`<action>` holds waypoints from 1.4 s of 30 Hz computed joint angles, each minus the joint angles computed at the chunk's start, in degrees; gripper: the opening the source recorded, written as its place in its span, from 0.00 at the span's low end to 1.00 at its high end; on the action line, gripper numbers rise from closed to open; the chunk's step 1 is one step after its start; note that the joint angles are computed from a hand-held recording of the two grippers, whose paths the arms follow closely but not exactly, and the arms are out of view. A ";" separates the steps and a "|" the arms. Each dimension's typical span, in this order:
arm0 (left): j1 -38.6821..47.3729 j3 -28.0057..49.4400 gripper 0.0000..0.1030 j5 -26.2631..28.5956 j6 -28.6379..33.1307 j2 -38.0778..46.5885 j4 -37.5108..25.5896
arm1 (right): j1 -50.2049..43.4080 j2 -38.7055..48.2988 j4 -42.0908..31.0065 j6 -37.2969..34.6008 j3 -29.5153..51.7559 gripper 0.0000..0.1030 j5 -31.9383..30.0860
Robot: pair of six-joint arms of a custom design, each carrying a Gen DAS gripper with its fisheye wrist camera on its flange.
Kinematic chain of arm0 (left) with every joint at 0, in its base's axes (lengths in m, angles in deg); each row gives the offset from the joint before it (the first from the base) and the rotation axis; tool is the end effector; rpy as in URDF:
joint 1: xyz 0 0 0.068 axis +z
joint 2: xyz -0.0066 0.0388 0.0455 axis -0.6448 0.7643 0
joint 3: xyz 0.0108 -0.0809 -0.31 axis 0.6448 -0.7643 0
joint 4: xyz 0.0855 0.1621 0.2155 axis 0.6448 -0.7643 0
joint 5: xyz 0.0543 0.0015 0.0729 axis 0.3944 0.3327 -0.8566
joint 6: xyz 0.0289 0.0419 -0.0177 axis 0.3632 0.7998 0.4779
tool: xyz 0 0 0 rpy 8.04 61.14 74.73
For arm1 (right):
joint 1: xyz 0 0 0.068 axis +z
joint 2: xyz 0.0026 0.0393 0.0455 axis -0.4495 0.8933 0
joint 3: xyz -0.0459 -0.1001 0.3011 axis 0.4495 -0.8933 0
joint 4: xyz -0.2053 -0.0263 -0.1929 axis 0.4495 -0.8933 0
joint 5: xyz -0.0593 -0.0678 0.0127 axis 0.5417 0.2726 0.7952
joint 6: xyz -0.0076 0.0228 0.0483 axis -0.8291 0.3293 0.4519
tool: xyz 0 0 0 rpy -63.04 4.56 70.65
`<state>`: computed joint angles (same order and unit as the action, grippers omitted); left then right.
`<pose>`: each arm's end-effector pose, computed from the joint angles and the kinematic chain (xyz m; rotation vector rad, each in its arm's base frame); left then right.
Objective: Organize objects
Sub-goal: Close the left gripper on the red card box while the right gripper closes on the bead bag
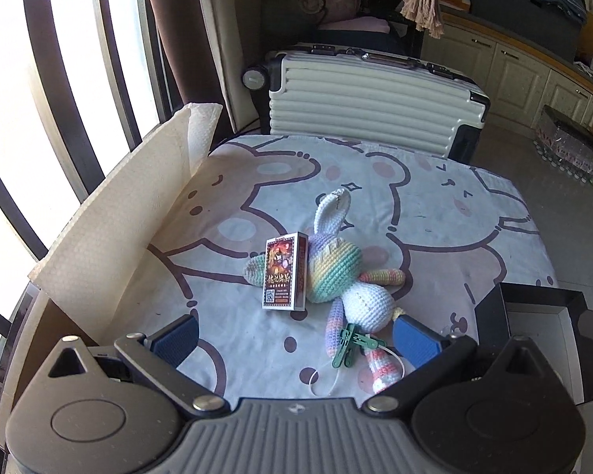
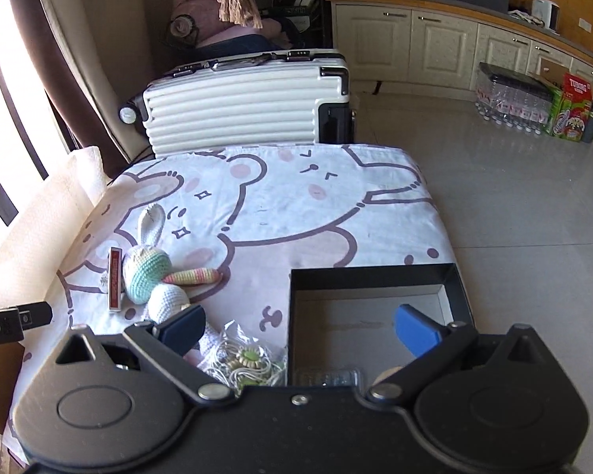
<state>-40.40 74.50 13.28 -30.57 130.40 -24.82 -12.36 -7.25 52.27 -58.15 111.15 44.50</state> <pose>0.1567 0.0048 0.2449 -0.3455 2.4003 0.0811 0.2276 0.0566 0.2416 -0.0683 2.3880 0.1456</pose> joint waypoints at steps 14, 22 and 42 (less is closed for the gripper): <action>-0.28 -2.93 1.00 -3.14 -1.29 2.93 7.00 | 0.69 -0.44 -0.25 2.85 0.96 1.00 -0.67; 1.00 -3.95 1.00 -2.52 2.59 6.17 10.84 | -2.18 4.46 -0.29 9.33 1.95 1.00 -8.50; 15.64 -3.27 0.81 4.46 -0.06 21.59 19.12 | 0.48 21.33 1.77 29.51 4.24 0.93 -13.10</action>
